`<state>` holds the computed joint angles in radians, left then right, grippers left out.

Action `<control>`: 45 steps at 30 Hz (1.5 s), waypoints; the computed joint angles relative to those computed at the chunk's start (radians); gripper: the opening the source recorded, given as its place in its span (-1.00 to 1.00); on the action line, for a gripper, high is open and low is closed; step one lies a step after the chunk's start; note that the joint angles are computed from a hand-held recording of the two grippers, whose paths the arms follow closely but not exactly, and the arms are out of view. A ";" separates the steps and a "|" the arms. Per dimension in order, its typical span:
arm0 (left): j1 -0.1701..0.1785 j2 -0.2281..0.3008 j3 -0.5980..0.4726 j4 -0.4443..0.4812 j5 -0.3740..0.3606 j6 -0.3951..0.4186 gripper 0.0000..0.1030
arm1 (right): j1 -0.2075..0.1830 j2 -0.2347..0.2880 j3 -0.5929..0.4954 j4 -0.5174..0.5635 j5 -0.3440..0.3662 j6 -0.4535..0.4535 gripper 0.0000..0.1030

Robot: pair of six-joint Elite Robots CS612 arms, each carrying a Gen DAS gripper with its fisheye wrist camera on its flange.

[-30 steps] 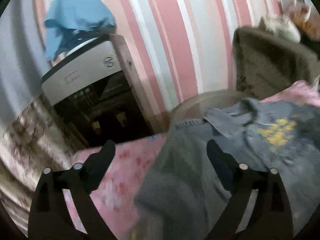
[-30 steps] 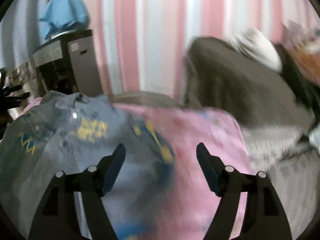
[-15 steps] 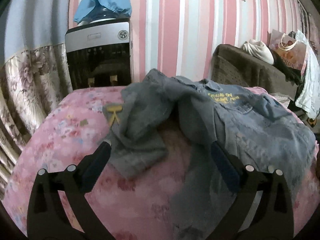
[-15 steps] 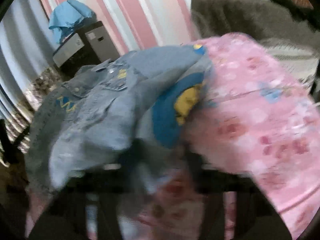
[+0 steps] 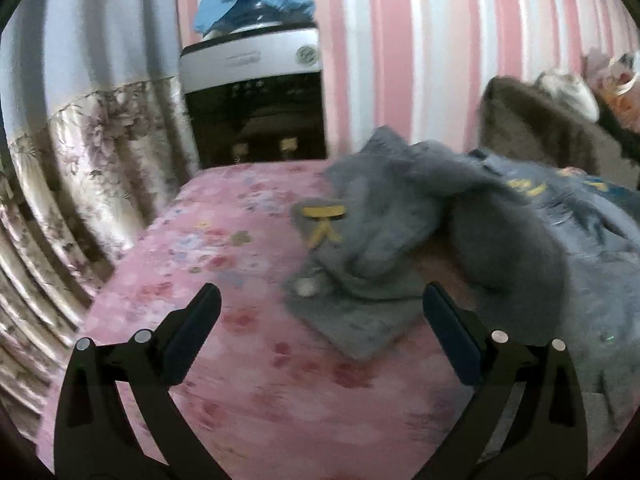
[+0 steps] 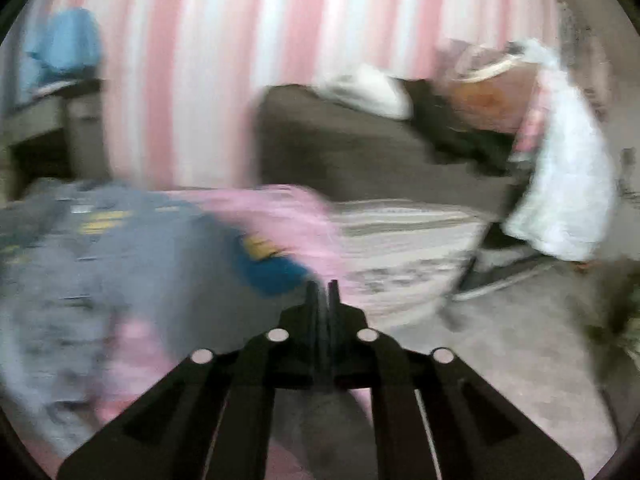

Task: Fold large clothes

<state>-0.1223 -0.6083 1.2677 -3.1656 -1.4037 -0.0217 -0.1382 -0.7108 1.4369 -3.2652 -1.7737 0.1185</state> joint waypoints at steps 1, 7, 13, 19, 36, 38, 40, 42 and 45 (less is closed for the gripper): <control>0.007 0.005 -0.020 0.048 -0.018 -0.005 0.94 | -0.006 -0.003 0.008 -0.001 0.006 0.012 -0.53; 0.021 0.050 -0.108 0.182 -0.062 -0.003 0.94 | 0.005 -0.016 0.082 -0.121 0.034 0.025 0.29; -0.004 0.105 -0.211 0.337 -0.031 0.117 0.94 | 0.016 -0.015 0.095 -0.140 0.136 0.040 0.41; -0.014 0.135 -0.271 0.351 0.068 0.174 -0.61 | 0.033 -0.009 0.078 -0.121 0.179 0.017 0.51; 0.107 0.048 -0.209 0.312 0.188 -0.067 0.15 | 0.049 -0.009 0.115 -0.144 0.459 -0.002 0.55; 0.077 0.004 -0.088 0.190 0.182 0.003 0.73 | 0.052 -0.009 0.129 -0.144 0.512 -0.013 0.56; 0.048 -0.040 0.025 0.090 0.120 0.027 0.83 | 0.058 -0.010 0.138 -0.139 0.560 -0.039 0.56; 0.020 -0.073 0.109 0.016 0.064 0.025 0.94 | 0.064 -0.010 0.143 -0.148 0.600 -0.062 0.59; -0.023 -0.112 0.222 -0.083 -0.028 -0.037 0.94 | 0.078 -0.008 0.134 -0.148 0.618 -0.091 0.77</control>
